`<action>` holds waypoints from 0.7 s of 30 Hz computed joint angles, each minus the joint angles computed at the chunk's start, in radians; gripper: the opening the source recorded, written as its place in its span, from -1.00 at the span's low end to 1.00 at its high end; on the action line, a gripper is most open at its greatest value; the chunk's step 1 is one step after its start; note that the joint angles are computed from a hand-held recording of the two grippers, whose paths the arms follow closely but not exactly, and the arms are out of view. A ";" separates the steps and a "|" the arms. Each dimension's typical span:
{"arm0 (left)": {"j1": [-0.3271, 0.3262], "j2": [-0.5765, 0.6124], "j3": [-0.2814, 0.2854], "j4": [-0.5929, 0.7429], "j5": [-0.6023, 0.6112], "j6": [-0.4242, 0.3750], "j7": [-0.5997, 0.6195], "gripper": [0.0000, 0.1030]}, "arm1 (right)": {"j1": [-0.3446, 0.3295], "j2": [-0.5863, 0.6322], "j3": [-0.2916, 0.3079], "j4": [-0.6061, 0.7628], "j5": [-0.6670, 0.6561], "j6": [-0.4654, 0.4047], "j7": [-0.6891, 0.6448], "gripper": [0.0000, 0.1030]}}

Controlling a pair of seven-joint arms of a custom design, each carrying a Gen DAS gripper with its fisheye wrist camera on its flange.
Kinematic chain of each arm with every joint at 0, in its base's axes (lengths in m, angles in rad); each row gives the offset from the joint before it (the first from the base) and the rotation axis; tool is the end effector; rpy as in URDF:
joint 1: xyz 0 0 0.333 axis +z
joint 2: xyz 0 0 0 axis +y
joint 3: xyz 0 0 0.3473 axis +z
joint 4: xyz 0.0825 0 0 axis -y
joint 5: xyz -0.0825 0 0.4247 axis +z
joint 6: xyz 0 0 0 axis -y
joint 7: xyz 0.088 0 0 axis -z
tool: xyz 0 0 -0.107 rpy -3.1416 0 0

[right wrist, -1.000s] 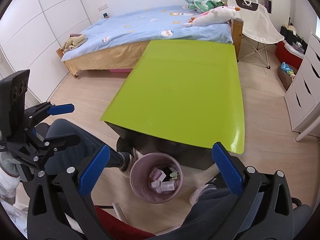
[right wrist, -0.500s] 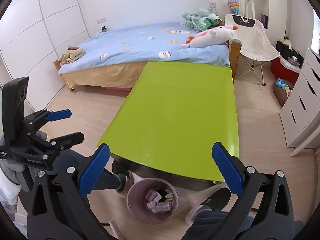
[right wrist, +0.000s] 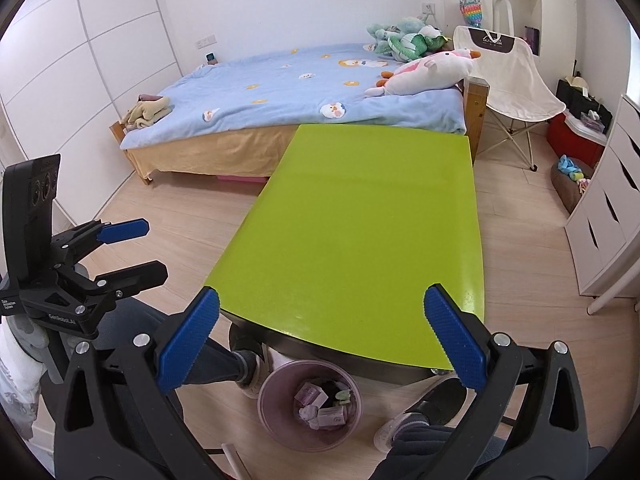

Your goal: Collect trash

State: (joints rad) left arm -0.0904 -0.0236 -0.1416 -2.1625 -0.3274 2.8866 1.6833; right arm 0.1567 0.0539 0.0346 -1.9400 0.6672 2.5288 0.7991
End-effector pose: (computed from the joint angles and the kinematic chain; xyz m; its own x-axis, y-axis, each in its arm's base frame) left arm 0.6001 -0.1231 0.5019 -0.1342 -0.9717 0.1946 -0.7476 -0.0296 -0.6635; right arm 0.6410 0.1171 0.5270 0.5350 -0.8292 -0.1622 -0.6937 -0.3215 -0.6445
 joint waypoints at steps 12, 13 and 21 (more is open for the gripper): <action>0.001 0.003 0.000 0.004 0.008 -0.015 -0.005 0.88 | -0.003 0.009 0.003 0.001 0.001 0.005 -0.003 0.94; 0.001 0.004 0.000 0.004 0.005 -0.015 -0.003 0.88 | -0.002 0.008 0.003 0.000 0.001 0.006 -0.001 0.94; 0.001 0.004 -0.001 0.003 0.001 -0.013 0.000 0.88 | -0.002 0.008 0.004 0.001 -0.002 0.006 0.002 0.94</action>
